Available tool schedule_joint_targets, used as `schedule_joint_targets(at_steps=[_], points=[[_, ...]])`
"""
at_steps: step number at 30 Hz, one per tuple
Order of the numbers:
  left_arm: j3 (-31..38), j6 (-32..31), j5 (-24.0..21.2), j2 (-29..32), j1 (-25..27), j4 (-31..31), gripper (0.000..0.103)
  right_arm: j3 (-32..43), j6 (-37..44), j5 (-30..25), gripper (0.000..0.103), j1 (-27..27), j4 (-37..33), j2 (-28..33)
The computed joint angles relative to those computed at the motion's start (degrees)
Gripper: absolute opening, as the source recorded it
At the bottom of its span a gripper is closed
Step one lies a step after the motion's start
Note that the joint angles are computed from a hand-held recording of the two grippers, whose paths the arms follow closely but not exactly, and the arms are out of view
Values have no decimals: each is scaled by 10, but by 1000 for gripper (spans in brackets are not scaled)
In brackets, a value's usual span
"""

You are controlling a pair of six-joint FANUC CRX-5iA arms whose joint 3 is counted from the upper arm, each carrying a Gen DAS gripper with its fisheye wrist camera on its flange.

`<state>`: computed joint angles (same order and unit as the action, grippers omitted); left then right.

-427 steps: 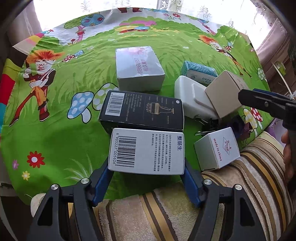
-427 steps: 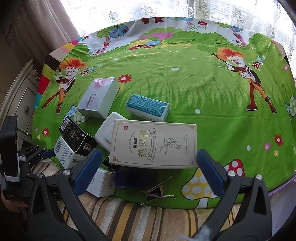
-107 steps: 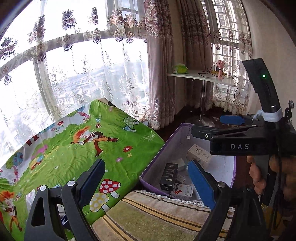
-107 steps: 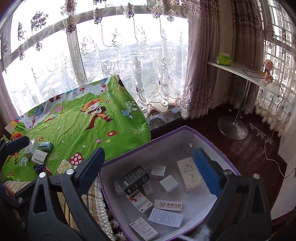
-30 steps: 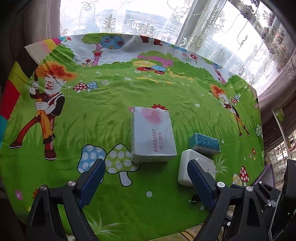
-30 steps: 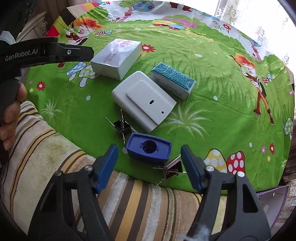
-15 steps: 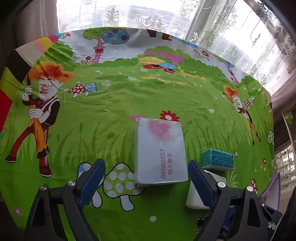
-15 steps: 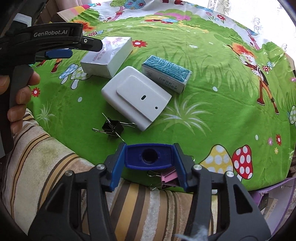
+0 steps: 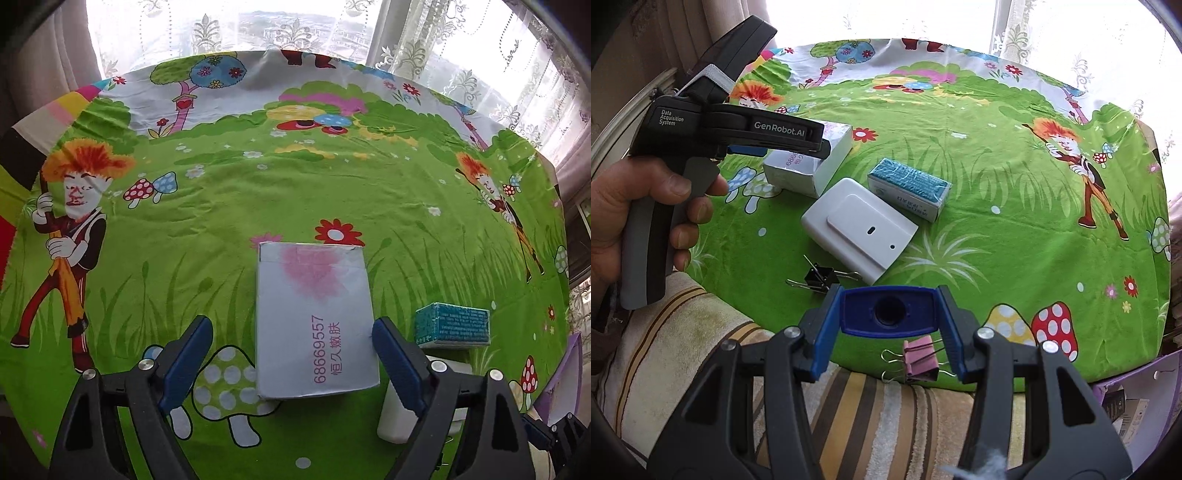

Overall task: Organize rigid objects
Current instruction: 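Grasp the white pink-printed box with the left tool while the right grasps the blue clip holder, then carry both held items into the purple box and open both tools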

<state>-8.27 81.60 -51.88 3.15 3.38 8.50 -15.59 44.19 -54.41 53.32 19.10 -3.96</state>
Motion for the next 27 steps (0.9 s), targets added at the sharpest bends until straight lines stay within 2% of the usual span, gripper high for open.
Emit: schedule_joint_targets(at_steps=[2, 9, 13, 16, 19, 27], points=[[1, -2, 1, -1, -3, -1, 79, -2, -4, 1, 54, 1, 4, -2], [-14, -5, -9, 3, 8, 39, 80, -24, -46, 8, 54, 10, 42, -18], [1, 13, -12, 13, -6, 4, 80, -30, -62, 7, 54, 13, 60, -21], [0, 14, -13, 16, -5, -3, 69, -34, -69, 7, 54, 15, 65, -25], [-15, 10, -7, 1, 3, 6, 69, -40, -81, 9, 54, 15, 70, -34], [-83, -10, 21, -75, 35, 77, 68, -58, -116, 15, 54, 13, 81, -59]])
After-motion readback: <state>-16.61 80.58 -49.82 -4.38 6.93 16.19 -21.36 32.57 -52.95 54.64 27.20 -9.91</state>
